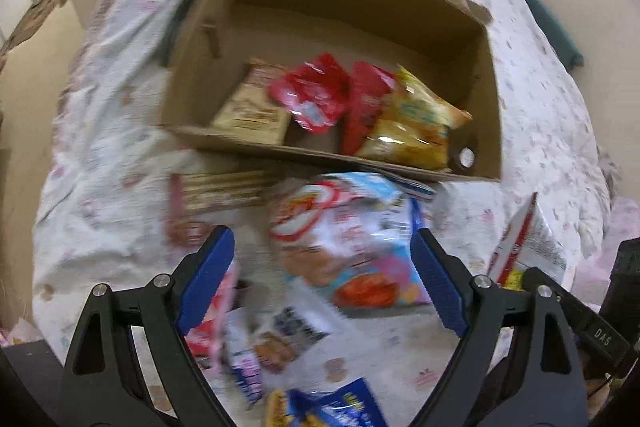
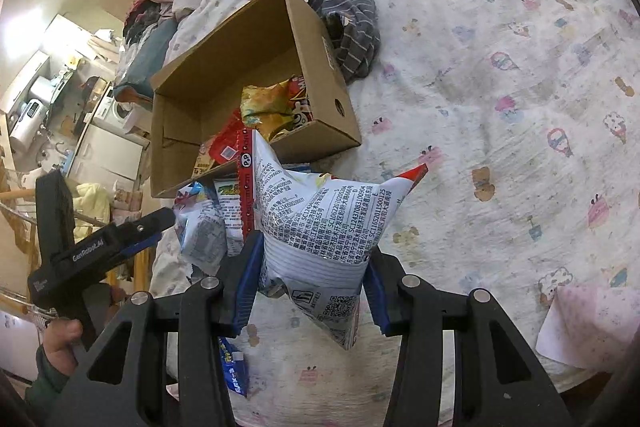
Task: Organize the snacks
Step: 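Grasp the blue-white shrimp-flake bag with the left tool while the right tool holds its bag, then carry the shrimp-flake bag and white bag over the box with both tools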
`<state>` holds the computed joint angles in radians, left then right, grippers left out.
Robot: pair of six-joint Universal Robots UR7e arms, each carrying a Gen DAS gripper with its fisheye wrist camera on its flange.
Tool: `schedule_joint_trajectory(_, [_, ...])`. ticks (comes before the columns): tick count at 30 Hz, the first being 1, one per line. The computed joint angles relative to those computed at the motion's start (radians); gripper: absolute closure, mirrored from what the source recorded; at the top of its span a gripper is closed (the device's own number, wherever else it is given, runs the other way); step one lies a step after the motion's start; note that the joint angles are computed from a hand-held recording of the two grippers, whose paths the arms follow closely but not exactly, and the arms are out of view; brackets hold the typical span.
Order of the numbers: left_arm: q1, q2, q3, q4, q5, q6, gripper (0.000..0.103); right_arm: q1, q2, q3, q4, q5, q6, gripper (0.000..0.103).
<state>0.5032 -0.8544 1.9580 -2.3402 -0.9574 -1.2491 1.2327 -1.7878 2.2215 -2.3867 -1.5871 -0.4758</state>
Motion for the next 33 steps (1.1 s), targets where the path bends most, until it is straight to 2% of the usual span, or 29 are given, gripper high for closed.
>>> schedule_joint_trajectory(4, [0.033,0.064,-0.055,0.027,-0.061,0.044,0.015,-0.001,0.001,-0.001,0.001,-0.004,0.005,0.055])
schedule_joint_trajectory(7, [0.059,0.074,-0.039,-0.022,-0.112,0.039,0.015,0.001,0.01,-0.002,-0.001,-0.009,0.012,0.055])
schedule_joint_trajectory(8, [0.057,0.071,-0.032,-0.023,-0.107,0.03,0.016,0.003,0.012,-0.002,-0.001,-0.008,0.014,0.055])
schedule_joint_trajectory(9, [0.054,0.069,-0.029,-0.021,-0.1,0.025,0.023,0.006,0.015,-0.002,-0.003,-0.009,0.013,0.055])
schedule_joint_trajectory(10, [0.05,0.065,-0.025,-0.021,-0.092,0.027,0.034,0.011,0.018,-0.002,-0.004,-0.01,0.011,0.055])
schedule_joint_trajectory(13, [0.035,0.057,-0.024,-0.019,-0.086,0.065,0.049,0.019,0.023,0.001,-0.006,-0.012,0.003,0.055])
schedule_joint_trajectory(16, [0.017,0.052,-0.028,0.004,-0.065,0.083,0.055,0.021,0.022,0.003,-0.001,-0.011,0.0,0.055])
schedule_joint_trajectory(22, [-0.029,0.004,0.002,0.068,0.005,0.059,0.057,0.034,0.023,0.008,-0.007,-0.003,-0.004,0.055])
schedule_joint_trajectory(27, [-0.072,-0.088,0.069,0.132,0.082,-0.022,0.057,0.047,0.028,0.012,-0.006,-0.001,-0.011,0.055])
schedule_joint_trajectory(33, [-0.107,-0.148,0.094,0.209,0.125,-0.079,0.057,0.059,0.022,0.02,-0.01,0.023,-0.018,0.055])
